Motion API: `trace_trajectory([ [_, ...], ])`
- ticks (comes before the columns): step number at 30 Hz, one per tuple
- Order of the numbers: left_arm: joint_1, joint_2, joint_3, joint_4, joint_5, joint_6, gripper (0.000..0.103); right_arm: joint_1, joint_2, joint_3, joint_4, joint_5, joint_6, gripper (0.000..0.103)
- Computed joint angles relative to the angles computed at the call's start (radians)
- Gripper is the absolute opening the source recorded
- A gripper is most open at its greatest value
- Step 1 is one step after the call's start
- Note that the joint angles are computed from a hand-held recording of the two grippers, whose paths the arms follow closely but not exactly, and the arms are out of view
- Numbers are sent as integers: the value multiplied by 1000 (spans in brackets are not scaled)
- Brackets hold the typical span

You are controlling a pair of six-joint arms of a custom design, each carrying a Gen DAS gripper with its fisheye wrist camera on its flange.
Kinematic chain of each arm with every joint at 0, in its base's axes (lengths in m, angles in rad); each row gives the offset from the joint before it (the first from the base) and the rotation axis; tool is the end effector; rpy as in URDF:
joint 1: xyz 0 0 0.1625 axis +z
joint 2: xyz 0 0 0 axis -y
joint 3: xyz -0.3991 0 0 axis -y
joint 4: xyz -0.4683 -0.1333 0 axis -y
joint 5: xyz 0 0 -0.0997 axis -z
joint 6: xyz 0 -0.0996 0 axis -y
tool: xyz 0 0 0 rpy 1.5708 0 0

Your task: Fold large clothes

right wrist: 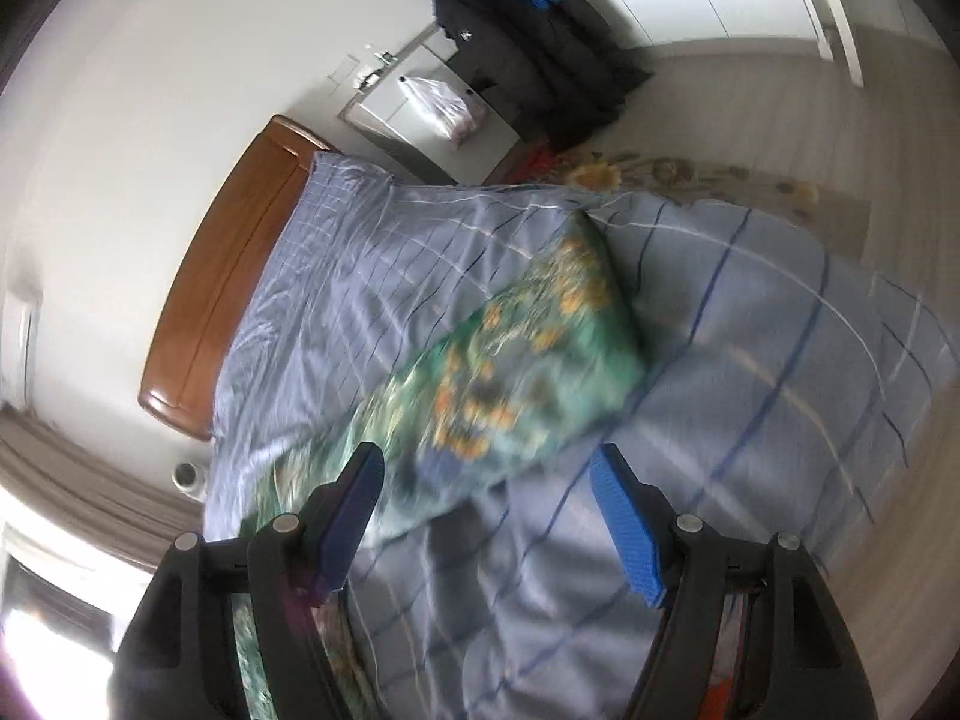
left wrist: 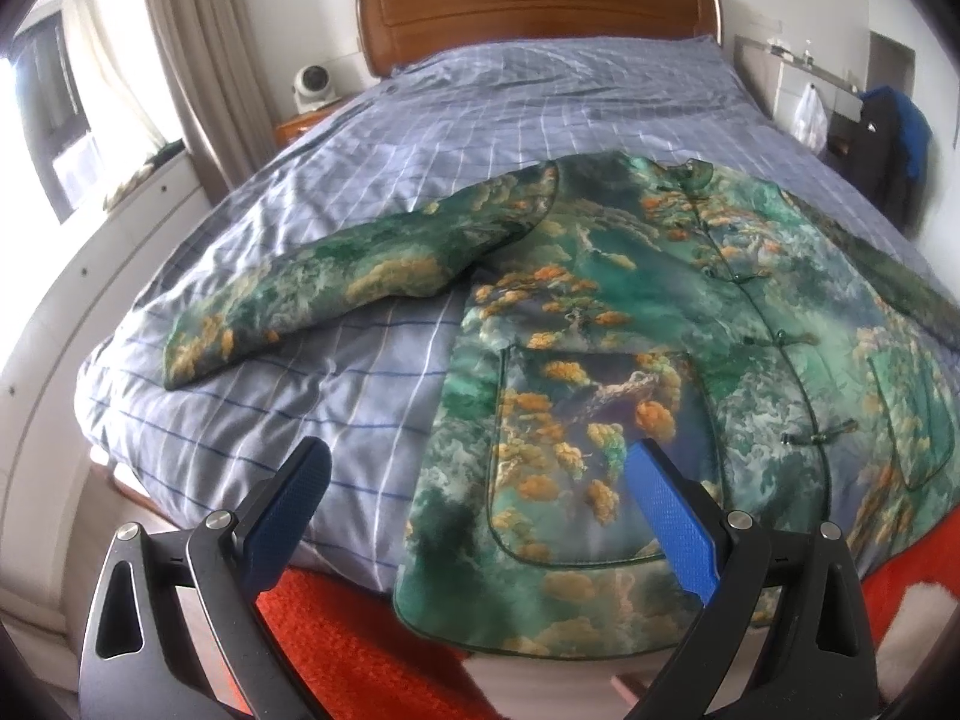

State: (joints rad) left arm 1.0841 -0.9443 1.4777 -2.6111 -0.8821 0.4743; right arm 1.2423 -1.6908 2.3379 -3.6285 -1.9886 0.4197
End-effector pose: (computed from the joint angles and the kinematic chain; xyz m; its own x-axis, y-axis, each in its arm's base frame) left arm -0.1825 -0.7652 0.2289 -0.5487 0.4316 -0.7160 0.7413 0.6471 -0.1781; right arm -0.0513 -0.4385 0.3603 -0.6510 0.6770 -0.3432 0.3469 -0.1368 -0.9279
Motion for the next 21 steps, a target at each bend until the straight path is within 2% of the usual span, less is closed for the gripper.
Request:
trace_trajectory([
  [4,-5,4,-5,6,6,-9,99,-76,-6,-28,91,47,98,71],
  [6,-7,4,-5,5,7,-7,99,-100,11,-45,100,74,127,71],
  [11,-10,8,-2,2,18,5,99,-125,52,-87,73,57,122,67],
  [12,-10,10,-3,4,19,3,99,-128,58,-99,83,50,122,57],
  [13,-10,12,-5,8,21,-3,99,-127,62,-111,107,30,122,37],
  [14,-9,12,-6,11,20,-8,99,-122,65,-126,141,-6,120,25],
  [15,-9,9,-5,10,14,-12,99,-116,65,-137,160,-26,118,19],
  [17,-7,2,2,2,-5,-18,99,-73,74,-167,167,-92,99,14],
  [18,-5,-1,4,2,-14,-22,99,-36,87,-192,159,-135,64,13],
  [21,3,-3,5,20,-39,-35,99,109,155,-323,142,-244,-135,13],
])
